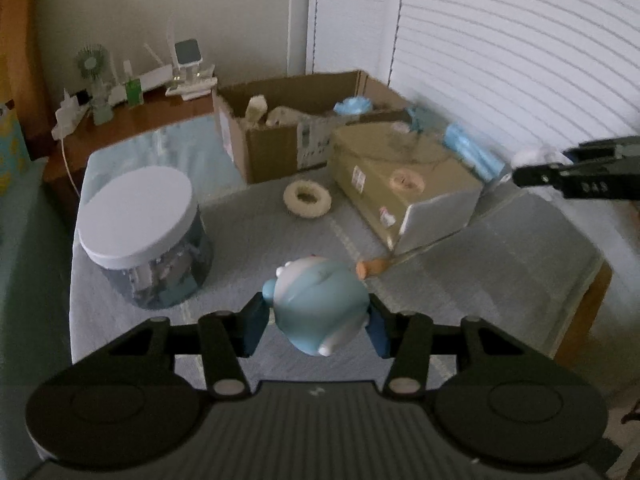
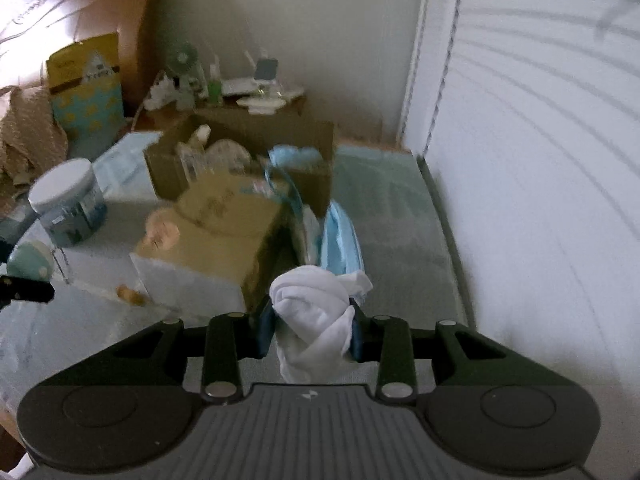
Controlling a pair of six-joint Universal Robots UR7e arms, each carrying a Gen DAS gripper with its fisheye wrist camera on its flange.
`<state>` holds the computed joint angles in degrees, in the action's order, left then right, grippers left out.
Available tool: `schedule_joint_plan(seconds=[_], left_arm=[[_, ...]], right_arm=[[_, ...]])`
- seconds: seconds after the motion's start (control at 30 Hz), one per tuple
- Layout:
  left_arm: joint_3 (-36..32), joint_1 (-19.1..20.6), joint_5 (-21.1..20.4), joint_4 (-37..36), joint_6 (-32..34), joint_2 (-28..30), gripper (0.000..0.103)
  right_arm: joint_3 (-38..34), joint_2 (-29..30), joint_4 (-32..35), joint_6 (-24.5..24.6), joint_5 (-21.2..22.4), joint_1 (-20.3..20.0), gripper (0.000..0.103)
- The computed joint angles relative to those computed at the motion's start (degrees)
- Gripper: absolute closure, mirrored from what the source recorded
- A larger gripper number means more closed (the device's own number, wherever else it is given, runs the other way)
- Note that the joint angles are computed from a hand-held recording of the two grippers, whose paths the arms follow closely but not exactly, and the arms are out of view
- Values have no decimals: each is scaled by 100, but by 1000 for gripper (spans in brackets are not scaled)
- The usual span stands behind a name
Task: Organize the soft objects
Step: 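Drop the white sock into the cardboard box with the right gripper while the left carries the blue toy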
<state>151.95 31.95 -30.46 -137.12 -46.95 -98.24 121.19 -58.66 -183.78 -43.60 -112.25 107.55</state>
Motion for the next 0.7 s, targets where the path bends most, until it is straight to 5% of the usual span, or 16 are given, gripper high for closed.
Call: schedule_joint_plan(seconds=[0.37,0.7], left_arm=[[76,-377,235,406,-493,-299,52],[6,-431,407,1433,-1452,-632,52]], right_arm=[[-1088,542,595,-392,577,358,63],[-2732,1667,1483,-442,932,602,63]])
